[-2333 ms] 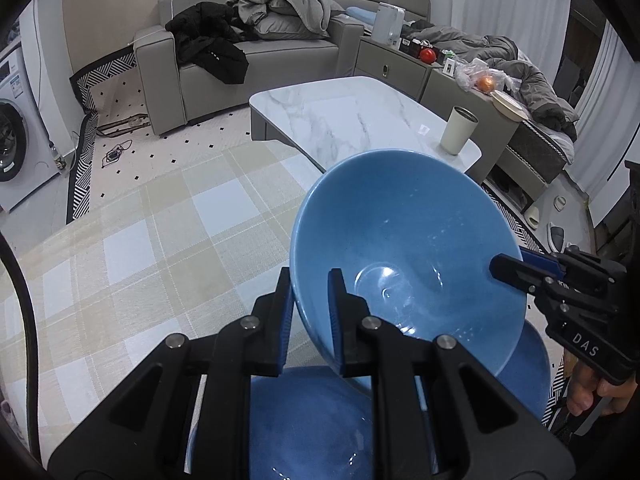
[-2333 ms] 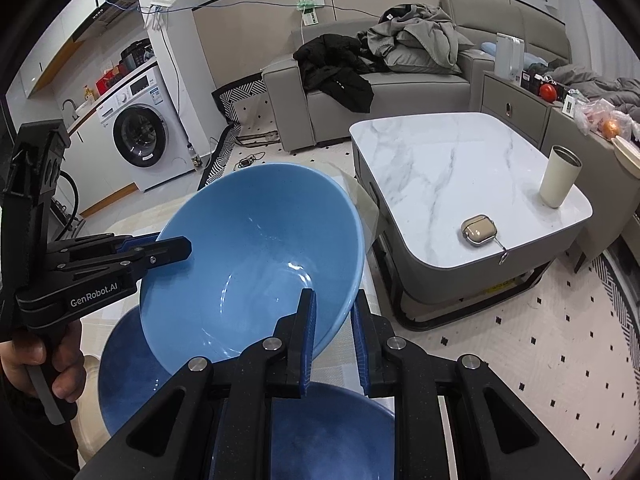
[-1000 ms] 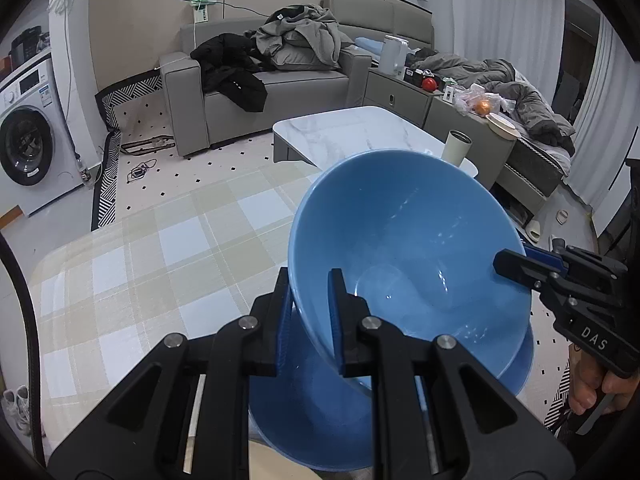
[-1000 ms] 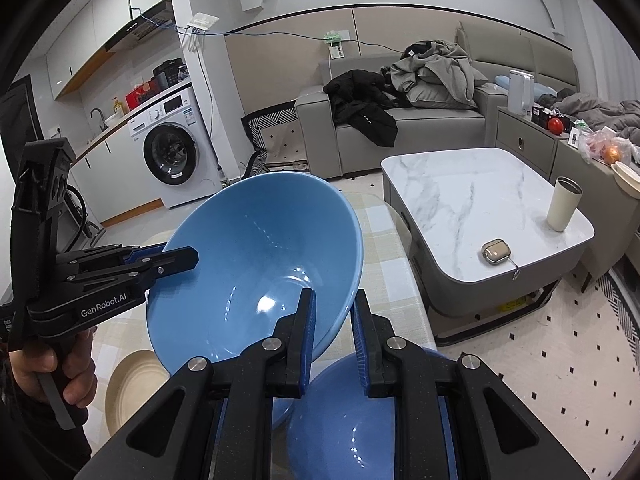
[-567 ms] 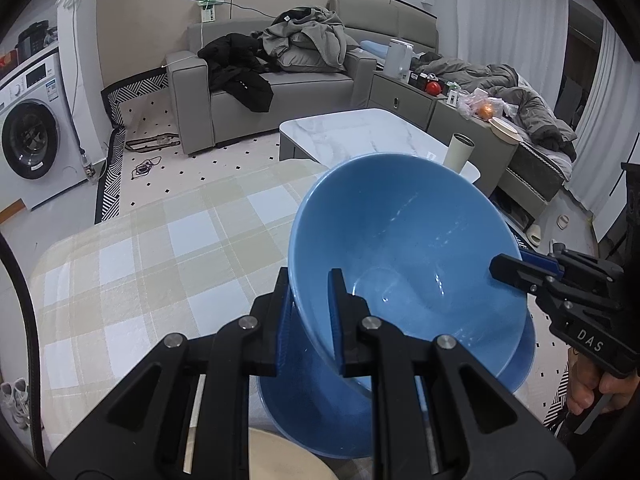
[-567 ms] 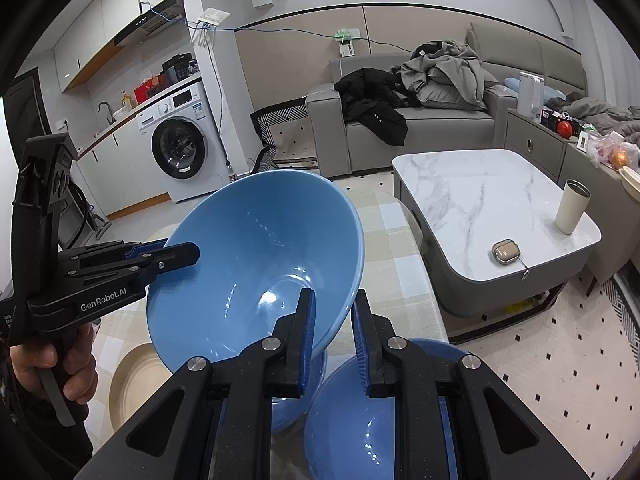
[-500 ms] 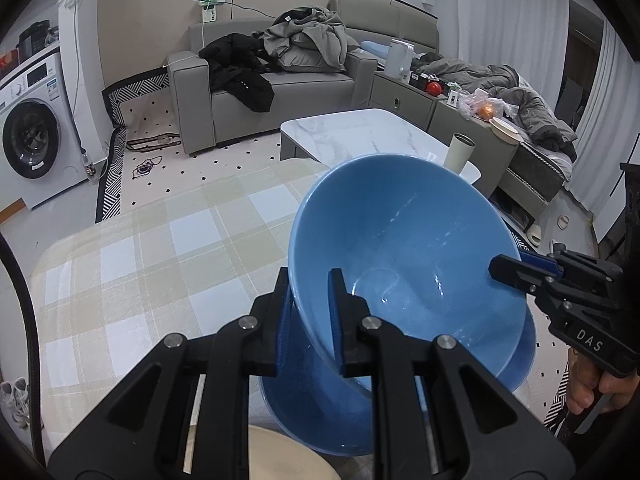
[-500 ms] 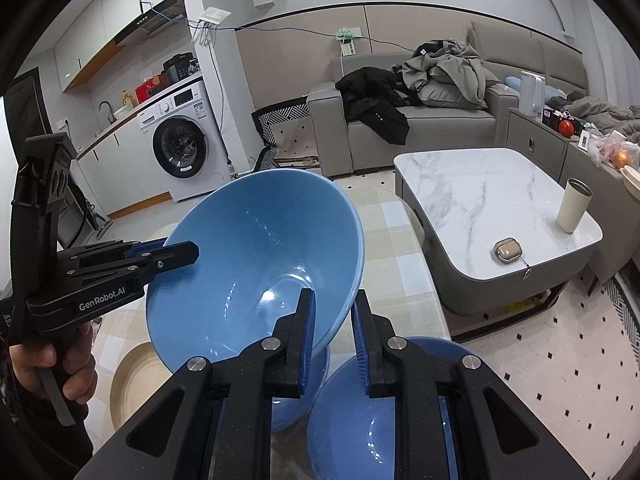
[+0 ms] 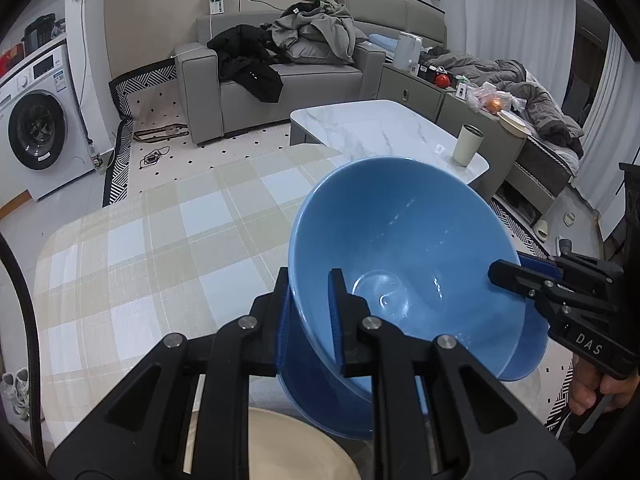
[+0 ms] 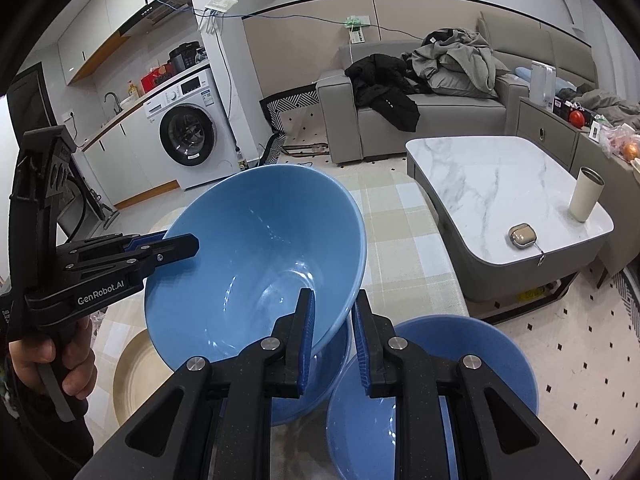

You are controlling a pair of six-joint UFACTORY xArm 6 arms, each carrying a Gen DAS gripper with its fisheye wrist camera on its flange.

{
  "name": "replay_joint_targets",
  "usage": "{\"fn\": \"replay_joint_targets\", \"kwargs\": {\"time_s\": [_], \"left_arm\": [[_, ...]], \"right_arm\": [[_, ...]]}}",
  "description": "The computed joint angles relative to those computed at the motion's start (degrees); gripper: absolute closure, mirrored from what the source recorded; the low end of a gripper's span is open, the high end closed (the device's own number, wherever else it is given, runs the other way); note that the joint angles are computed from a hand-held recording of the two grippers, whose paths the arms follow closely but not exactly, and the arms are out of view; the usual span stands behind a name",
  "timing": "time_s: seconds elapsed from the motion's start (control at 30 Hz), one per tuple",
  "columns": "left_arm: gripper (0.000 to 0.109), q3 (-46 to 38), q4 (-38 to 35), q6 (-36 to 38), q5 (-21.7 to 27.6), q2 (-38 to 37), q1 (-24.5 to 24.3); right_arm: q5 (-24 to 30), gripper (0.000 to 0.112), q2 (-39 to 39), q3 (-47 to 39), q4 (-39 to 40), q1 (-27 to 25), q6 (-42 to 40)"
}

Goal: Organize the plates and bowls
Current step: 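Lift and carry the blue bowl with both grippers over another blue bowl, then lower the held blue bowl into the other blue bowl with both grippers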

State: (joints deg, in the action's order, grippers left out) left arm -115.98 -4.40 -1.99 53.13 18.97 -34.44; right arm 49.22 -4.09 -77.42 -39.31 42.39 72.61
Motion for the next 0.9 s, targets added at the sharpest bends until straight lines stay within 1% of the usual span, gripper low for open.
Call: {"fn": "replay_joint_targets", "kwargs": {"time_s": [0.4,0.63,0.9], "left_arm": [[0.095,4.42,-0.42,0.16,-1.78,-1.02,0.66],[0.095,7.31,0.12,-0.14,-3.05,-1.83,0.92],[0.095,9.33,1.61,-0.99,-4.27,-2.05,0.87]], "right_arm": [[-0.18,0.093,1.29,0.03,1.39,0.80,0.11],[0.49,0.093,2.67,-0.95,2.07,1.20,-0.54],[-0.01,0.093,3.73,-1.13,3.39,1.26,-1.08]]}}
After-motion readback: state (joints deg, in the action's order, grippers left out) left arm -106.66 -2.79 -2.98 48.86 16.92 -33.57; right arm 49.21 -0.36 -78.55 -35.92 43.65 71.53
